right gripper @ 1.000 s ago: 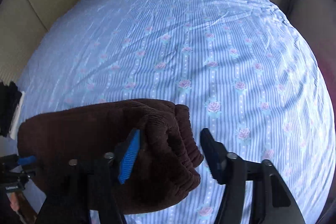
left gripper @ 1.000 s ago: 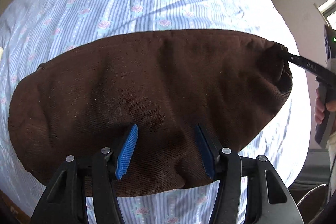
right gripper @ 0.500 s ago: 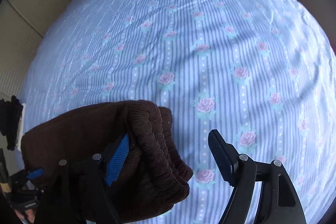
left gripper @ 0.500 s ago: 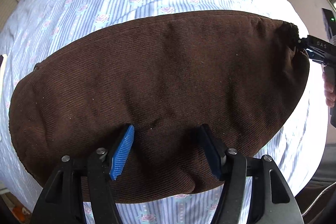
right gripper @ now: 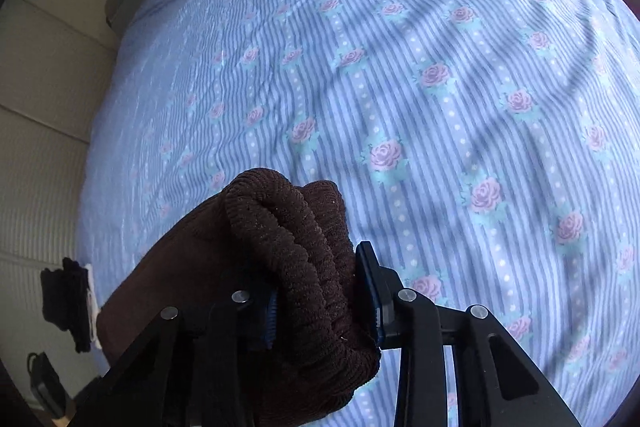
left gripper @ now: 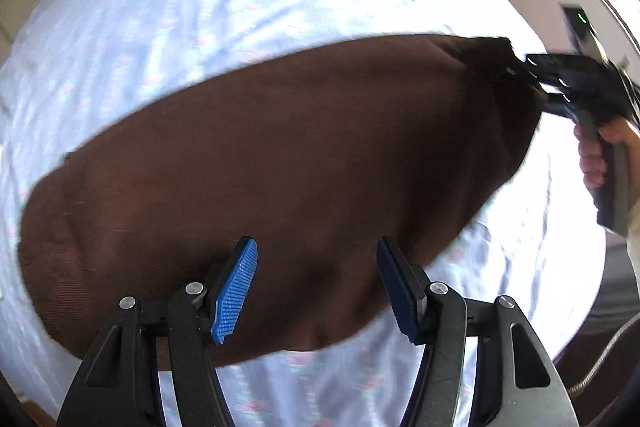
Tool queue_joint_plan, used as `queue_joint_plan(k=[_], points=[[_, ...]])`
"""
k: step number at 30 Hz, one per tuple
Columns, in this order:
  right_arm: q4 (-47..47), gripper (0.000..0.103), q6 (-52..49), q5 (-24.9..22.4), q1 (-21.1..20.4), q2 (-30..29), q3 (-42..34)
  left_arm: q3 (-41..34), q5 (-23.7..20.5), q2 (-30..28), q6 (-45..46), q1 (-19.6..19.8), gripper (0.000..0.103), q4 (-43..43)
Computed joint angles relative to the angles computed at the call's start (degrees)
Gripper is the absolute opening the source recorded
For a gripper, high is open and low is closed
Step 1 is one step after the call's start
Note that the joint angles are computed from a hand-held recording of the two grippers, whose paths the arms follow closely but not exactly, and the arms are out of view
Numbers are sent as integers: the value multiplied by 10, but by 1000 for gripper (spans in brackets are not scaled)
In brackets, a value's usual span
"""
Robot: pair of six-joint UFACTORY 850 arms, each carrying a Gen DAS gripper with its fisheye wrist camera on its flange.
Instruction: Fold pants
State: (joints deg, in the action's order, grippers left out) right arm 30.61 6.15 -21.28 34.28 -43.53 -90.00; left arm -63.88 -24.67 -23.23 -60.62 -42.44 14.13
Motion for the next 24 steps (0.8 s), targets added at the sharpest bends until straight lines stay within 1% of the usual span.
queue_joint_plan(k=[2, 5, 6, 7, 9, 10, 11, 13, 15, 17, 19, 21, 23, 24], points=[[-37, 34, 28, -6, 2, -4, -8, -24, -24, -31, -2, -10, 61, 3], [-30, 34, 45, -15, 2, -9, -19, -55, -60, -73, -10, -22, 61, 27], [-33, 34, 53, -17, 4, -6, -19, -69, -79, -82, -1, -27, 62, 38], [-52, 34, 70, -20, 6, -4, -21, -80, -94, -87, 10, -30, 62, 41], [-111, 34, 119, -25, 14, 8, -21, -84, -104, -77, 29, -28, 59, 24], [-143, 34, 146, -29, 19, 13, -26, -73, -95, -56, 11, -27, 54, 27], [-177, 34, 178, -32, 26, 22, -26, -54, -81, -27, -32, -27, 54, 46], [-239, 34, 238, -38, 40, 41, -24, -14, -69, 31, -134, -31, 57, 96], [-304, 34, 292, -47, 58, 60, -25, 24, -82, 88, -227, -36, 59, 144], [-383, 34, 358, -67, 81, 71, -38, 56, -115, 139, -283, -42, 60, 171], [-448, 34, 403, -91, 109, 75, -58, 83, -154, 185, -313, -46, 60, 184], [-466, 34, 415, -104, 133, 73, -79, 118, -185, 235, -340, -46, 60, 196], [-450, 32, 403, -117, 158, 58, -116, 160, -208, 291, -375, -50, 60, 207], [-436, 30, 388, -118, 170, 49, -134, 174, -214, 313, -373, -41, 60, 205]])
